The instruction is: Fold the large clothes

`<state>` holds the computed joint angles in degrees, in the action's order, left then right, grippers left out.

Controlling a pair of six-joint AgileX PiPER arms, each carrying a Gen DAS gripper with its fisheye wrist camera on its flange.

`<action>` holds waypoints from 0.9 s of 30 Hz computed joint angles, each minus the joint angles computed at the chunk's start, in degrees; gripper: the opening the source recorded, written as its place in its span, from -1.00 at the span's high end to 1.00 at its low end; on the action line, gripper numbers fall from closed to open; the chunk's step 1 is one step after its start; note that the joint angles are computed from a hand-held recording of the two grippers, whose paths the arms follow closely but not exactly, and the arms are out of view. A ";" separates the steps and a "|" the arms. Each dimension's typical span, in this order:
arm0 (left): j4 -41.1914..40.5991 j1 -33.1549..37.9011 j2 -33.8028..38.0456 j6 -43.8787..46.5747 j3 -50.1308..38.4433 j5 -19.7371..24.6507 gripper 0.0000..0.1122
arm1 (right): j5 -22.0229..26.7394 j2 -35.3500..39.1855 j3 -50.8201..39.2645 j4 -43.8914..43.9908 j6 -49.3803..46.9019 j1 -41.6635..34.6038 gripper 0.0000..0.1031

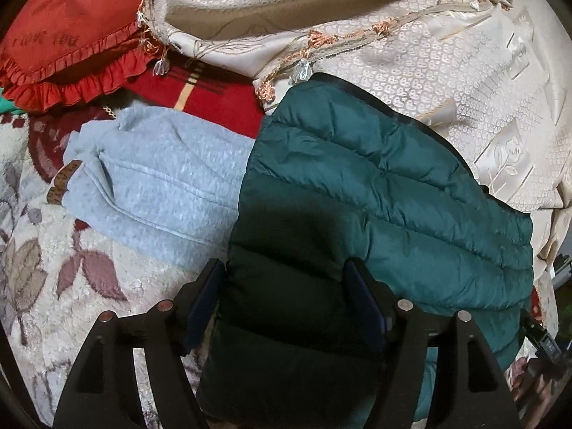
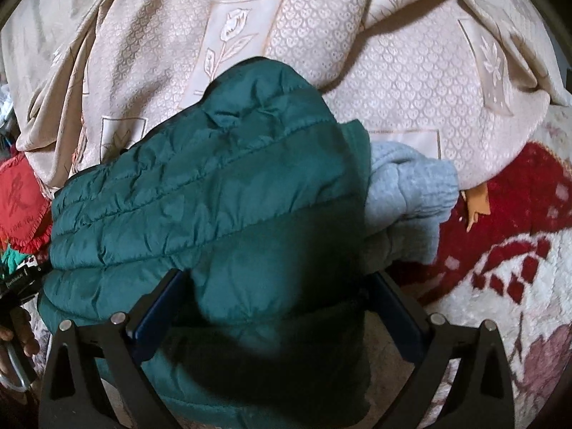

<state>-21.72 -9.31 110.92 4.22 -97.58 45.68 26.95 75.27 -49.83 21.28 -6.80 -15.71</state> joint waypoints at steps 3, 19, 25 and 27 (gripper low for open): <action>-2.17 0.68 1.18 1.73 -1.54 1.51 0.02 | -0.05 0.33 -0.49 -1.71 0.50 0.57 -0.99; -22.72 7.20 14.52 10.13 -13.94 14.31 -0.36 | 17.79 17.46 -16.71 20.37 -23.51 -11.28 -0.99; -27.61 6.69 14.15 14.89 -11.04 12.43 -0.10 | 27.66 25.89 -19.75 33.42 -30.14 -15.69 -0.99; -27.90 5.86 12.08 16.96 -8.22 10.04 0.20 | 27.87 25.83 -18.37 36.02 -32.50 -15.36 -0.93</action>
<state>-49.62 -3.45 123.00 21.18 -105.80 55.72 54.82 101.10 -68.20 57.31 -39.29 -31.08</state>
